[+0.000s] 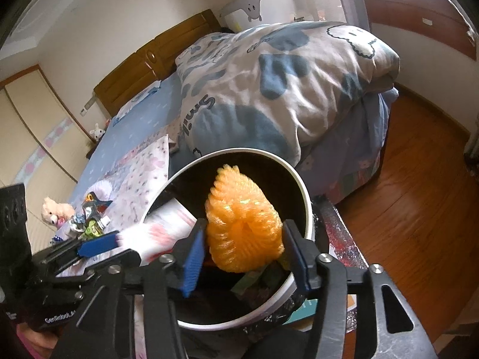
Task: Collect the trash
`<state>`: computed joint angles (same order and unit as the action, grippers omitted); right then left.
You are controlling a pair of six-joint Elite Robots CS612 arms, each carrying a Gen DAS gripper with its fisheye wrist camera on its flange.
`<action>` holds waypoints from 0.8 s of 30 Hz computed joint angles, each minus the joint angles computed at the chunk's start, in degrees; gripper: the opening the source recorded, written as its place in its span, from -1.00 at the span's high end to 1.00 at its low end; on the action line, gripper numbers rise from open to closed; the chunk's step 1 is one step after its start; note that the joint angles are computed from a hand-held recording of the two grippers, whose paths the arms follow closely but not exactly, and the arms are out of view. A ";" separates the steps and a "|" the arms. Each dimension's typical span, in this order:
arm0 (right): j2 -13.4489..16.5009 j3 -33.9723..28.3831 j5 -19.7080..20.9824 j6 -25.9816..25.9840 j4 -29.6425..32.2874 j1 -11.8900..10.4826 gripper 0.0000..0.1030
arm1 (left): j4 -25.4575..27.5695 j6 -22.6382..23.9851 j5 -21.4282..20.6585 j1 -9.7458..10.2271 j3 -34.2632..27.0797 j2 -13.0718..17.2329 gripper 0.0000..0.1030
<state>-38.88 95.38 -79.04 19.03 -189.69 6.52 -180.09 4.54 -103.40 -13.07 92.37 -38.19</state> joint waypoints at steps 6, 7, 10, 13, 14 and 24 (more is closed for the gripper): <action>-0.10 0.65 0.15 1.32 -2.37 0.29 -0.30 | -2.62 -2.34 -1.40 1.09 1.73 -0.35 -0.24; -0.10 0.65 0.30 1.45 -2.53 0.35 -0.31 | -3.04 -2.72 -1.45 1.30 2.10 -0.44 -0.26; -0.22 0.91 0.71 1.75 -3.61 0.82 -0.40 | -4.66 -4.23 -0.95 2.04 3.51 -0.75 -0.29; -0.23 0.85 1.35 2.06 -4.11 1.33 -0.48 | -6.23 -5.94 -0.24 2.98 4.89 -0.98 -0.30; -0.20 0.83 1.72 2.09 -4.35 1.54 -0.49 | -6.75 -6.46 0.14 3.35 5.38 -1.04 -0.30; 0.95 -1.62 4.46 0.66 -2.20 4.76 -0.54 | -9.99 -12.02 2.28 7.28 9.21 -1.52 -0.31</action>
